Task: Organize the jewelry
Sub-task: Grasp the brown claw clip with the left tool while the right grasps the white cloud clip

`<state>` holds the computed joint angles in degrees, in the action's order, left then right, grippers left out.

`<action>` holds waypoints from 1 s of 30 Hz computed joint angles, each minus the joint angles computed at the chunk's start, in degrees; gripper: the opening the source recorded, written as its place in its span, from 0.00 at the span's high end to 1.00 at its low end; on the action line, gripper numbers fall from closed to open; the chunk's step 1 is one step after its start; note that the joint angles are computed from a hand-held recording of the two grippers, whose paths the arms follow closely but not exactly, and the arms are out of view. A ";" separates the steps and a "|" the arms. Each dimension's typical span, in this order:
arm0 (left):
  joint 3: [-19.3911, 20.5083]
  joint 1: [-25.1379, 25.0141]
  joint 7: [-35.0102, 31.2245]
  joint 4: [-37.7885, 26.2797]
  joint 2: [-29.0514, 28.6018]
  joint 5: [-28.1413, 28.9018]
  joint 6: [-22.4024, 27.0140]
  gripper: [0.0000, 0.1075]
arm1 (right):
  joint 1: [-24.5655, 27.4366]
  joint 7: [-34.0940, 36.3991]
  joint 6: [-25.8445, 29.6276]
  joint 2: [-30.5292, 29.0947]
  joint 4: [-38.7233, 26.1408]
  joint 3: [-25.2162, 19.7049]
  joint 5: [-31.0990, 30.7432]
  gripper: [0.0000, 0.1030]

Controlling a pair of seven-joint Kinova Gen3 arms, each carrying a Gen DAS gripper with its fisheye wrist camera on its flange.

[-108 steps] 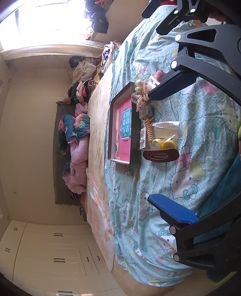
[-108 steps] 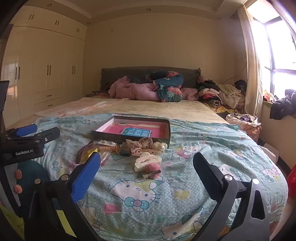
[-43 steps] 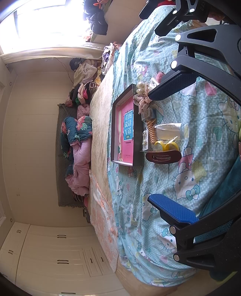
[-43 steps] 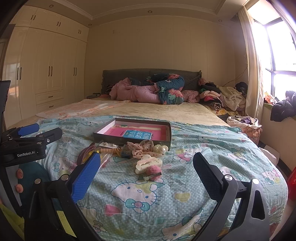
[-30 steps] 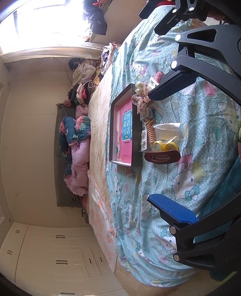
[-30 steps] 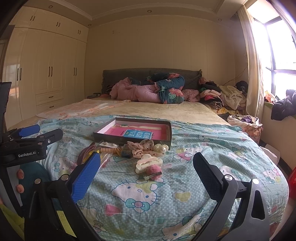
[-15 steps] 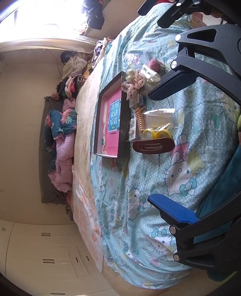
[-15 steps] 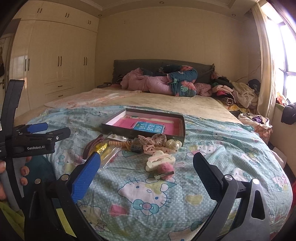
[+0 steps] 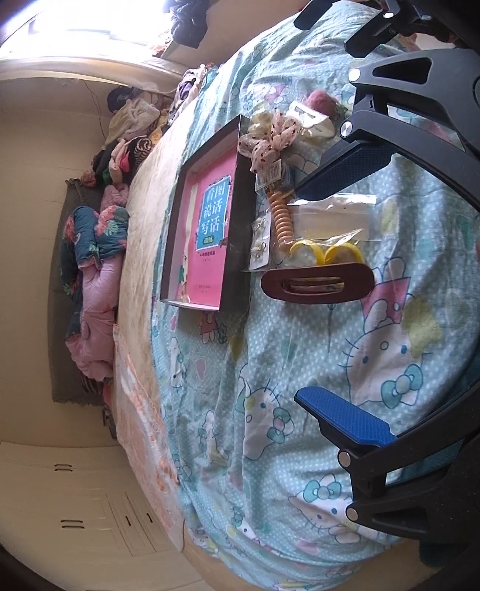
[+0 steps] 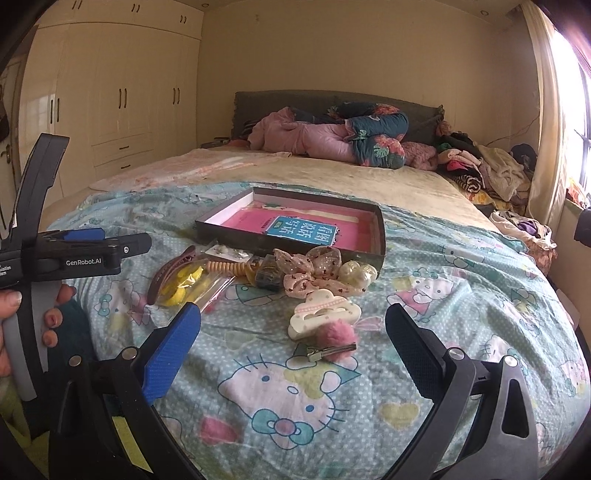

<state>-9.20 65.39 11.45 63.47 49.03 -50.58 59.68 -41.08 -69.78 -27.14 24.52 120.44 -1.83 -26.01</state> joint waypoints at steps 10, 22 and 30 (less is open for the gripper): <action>1.89 -5.53 -9.00 -5.16 2.58 7.10 -1.32 0.19 | 4.39 -2.12 8.73 3.79 -7.34 0.91 4.21 0.06; 2.03 -10.79 -10.14 2.16 -0.04 15.16 -13.86 0.48 | 10.32 -9.40 25.58 11.77 -21.96 -0.80 17.26 0.06; -0.44 -10.87 -10.76 7.51 -1.97 16.58 -24.60 0.77 | 14.68 -12.65 32.45 15.64 -28.67 -5.73 23.48 0.14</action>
<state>-9.64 54.52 0.68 70.97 47.06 -34.00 35.09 -26.40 -82.43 5.32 40.17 91.77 -7.56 -2.53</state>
